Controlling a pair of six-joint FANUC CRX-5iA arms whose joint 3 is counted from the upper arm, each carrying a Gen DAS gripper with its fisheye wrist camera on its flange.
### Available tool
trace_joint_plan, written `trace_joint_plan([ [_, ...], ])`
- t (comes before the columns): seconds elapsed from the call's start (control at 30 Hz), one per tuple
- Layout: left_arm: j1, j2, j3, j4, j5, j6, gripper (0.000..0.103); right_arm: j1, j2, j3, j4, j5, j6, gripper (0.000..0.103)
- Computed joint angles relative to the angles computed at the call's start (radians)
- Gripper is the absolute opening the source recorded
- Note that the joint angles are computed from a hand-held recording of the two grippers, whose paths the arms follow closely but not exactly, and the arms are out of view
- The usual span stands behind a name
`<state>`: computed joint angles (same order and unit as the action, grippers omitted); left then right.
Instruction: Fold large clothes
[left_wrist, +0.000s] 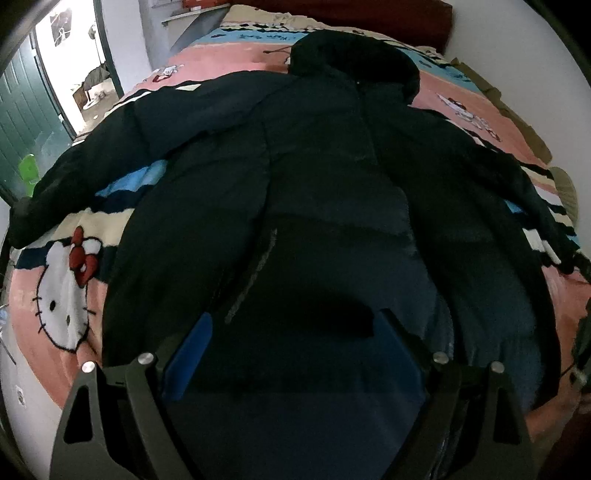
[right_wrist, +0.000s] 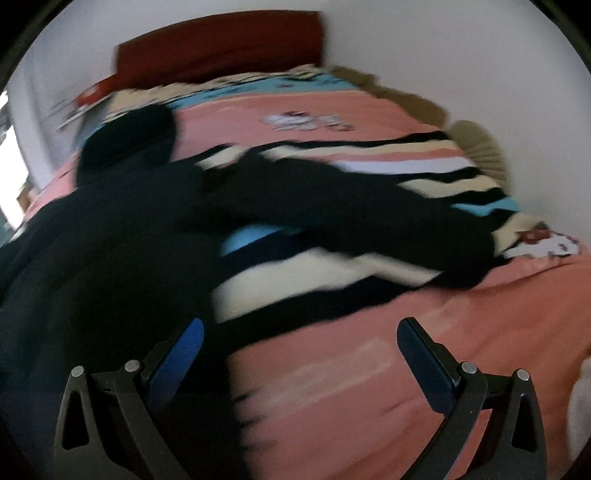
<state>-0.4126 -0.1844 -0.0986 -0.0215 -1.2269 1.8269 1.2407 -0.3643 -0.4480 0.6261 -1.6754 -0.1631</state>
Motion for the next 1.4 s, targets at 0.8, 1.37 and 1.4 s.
trace_joint_plan([
  [0.8,-0.043,0.12,0.147,-0.138,-0.032,0.13,0.09,-0.71,-0.137,-0.15,-0.026,0.224,0.273,0.102],
  [1.37,-0.035,0.113,0.134,-0.13,-0.032,0.134,0.09,-0.771,-0.159,-0.197,-0.072,0.367,0.336,0.035],
  [1.4,-0.034,0.11,0.132,-0.131,-0.031,0.137,0.09,-0.753,-0.15,-0.194,-0.054,0.352,0.341,0.032],
])
